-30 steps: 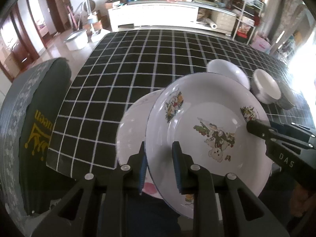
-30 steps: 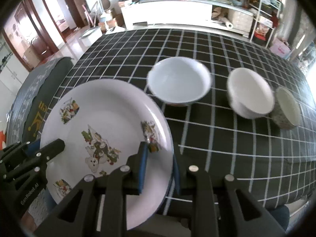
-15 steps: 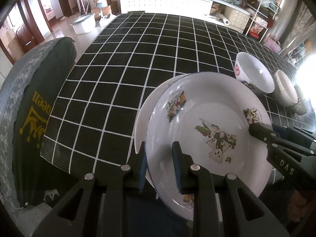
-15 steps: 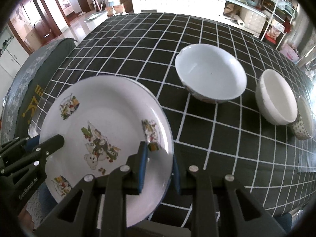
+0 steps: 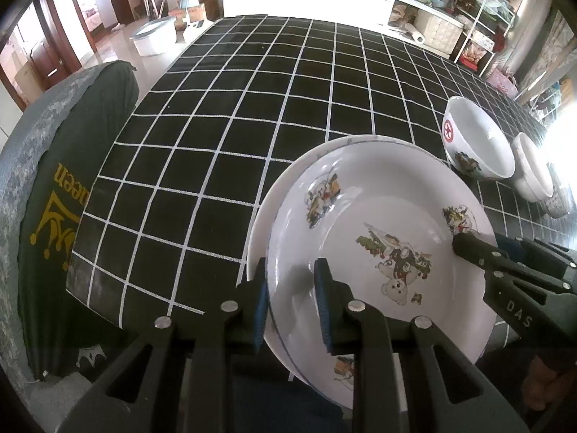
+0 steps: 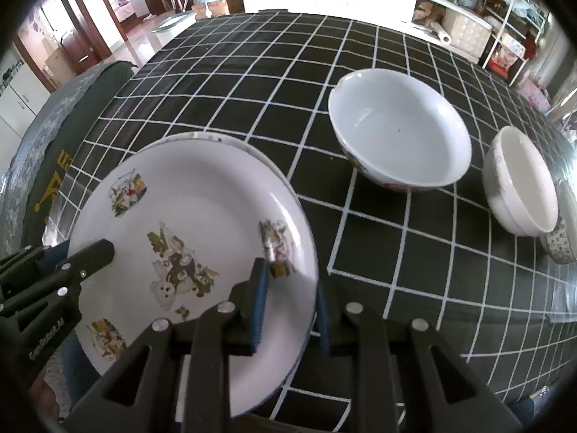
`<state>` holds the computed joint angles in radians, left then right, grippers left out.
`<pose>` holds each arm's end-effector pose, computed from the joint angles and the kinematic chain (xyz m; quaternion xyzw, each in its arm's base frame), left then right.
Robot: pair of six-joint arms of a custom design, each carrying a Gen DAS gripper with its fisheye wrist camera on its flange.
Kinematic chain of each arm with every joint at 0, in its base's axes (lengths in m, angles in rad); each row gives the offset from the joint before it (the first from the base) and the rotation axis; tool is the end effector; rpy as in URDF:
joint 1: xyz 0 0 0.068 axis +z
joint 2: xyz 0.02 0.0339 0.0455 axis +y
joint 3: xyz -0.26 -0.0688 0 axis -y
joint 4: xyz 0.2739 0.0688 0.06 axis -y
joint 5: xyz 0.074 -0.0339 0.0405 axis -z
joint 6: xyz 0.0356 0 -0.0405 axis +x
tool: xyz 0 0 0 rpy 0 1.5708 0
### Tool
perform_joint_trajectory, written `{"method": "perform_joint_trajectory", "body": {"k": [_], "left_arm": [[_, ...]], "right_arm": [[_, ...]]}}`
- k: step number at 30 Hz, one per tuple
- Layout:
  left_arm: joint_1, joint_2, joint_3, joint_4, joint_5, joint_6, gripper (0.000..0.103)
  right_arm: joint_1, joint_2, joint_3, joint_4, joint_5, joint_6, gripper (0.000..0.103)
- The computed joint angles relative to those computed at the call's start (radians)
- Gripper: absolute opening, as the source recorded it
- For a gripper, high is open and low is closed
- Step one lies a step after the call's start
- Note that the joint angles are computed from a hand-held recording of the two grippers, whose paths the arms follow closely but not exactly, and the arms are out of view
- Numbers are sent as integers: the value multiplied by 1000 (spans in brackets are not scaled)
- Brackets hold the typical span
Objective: Organize plates and bowls
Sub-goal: 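Lower the cartoon-print plate onto the stack and open the left tool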
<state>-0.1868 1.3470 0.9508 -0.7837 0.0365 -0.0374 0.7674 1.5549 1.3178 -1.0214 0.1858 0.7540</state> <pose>0.2748 -0.0533 0.2154 0.0767 0.9778 -0.0395 0.1910 0.2418 0.2242 0.2637 0.0078 0.9836 0.0404 0.1753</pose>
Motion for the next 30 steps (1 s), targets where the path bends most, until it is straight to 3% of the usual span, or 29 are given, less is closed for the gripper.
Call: {"method": "perform_joint_trajectory", "body": {"k": [8, 15, 30], "left_arm": [[8, -53, -31, -6, -3, -9, 21], [-39, -132, -76, -24, -106, -44, 21], [-111, -291, -79, -113, -41, -81, 21]], "right_arm": [[3, -52, -38, 4, -27, 30, 29], [24, -105, -72, -1, -38, 54, 29], [97, -214, -81, -51, 15, 134, 29]]}}
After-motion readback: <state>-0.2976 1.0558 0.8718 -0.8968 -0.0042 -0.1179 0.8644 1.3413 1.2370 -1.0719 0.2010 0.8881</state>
